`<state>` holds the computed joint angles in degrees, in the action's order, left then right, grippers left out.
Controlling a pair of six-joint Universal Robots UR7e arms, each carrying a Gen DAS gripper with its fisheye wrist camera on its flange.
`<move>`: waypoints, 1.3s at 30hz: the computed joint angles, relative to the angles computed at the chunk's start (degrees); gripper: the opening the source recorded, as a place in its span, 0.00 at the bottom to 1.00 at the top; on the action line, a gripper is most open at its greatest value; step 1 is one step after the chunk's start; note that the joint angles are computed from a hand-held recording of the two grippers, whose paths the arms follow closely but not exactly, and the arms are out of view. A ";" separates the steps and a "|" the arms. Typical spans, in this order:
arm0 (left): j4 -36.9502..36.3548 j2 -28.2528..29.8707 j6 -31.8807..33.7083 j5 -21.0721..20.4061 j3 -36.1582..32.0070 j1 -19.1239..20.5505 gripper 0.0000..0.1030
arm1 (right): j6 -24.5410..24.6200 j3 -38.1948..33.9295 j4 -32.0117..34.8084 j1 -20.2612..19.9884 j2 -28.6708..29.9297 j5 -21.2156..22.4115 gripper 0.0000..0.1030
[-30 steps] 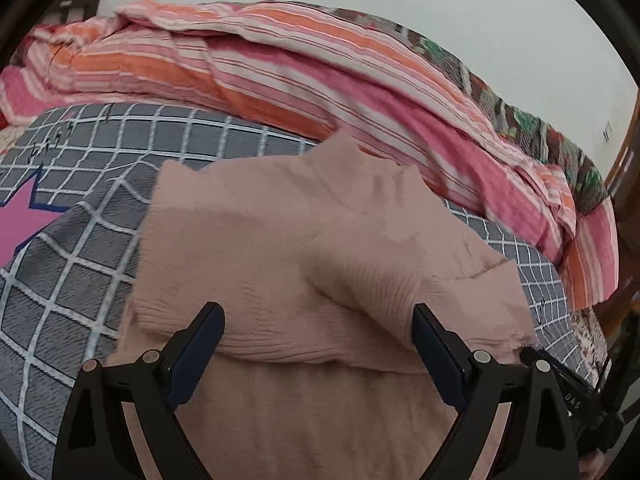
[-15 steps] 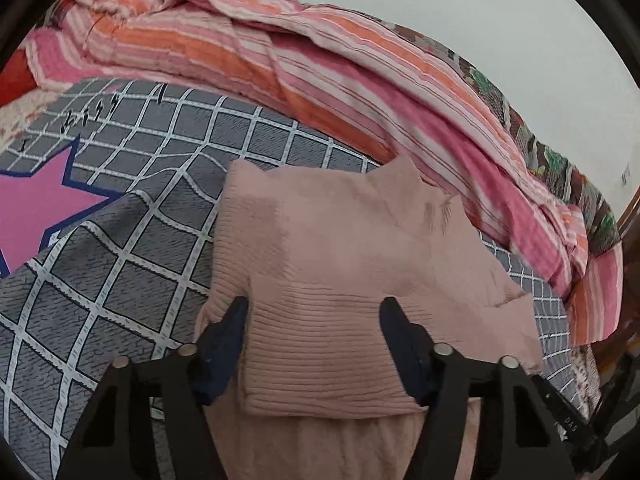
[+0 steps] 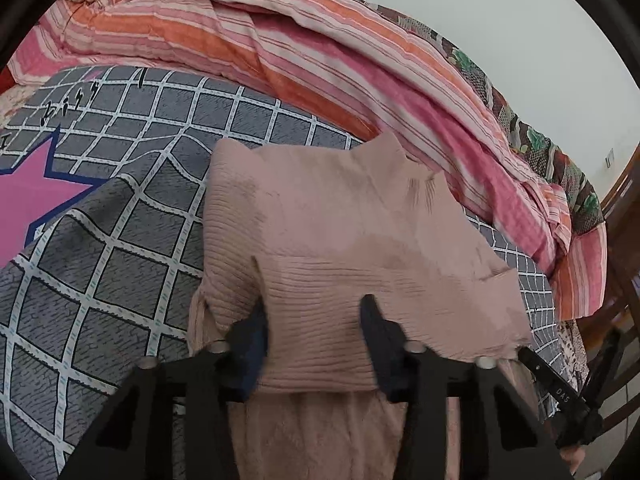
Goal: Fold small clothes
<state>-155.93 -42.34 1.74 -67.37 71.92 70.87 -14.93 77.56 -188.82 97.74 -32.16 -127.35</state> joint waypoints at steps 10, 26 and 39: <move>-9.29 -0.63 4.19 -1.03 1.58 -0.39 0.06 | 0.12 0.42 -0.42 -0.25 -0.32 1.06 0.60; 0.66 6.53 3.98 4.92 -13.12 -1.15 0.05 | -3.83 1.89 -3.02 -0.56 -2.73 10.25 0.60; -0.23 5.12 2.85 8.49 -8.19 -0.23 0.25 | -1.17 -6.86 3.91 0.07 2.92 -3.93 0.60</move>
<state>-156.15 -37.23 4.59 -58.88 63.72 70.64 -16.10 70.69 -184.90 97.81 -29.24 -131.28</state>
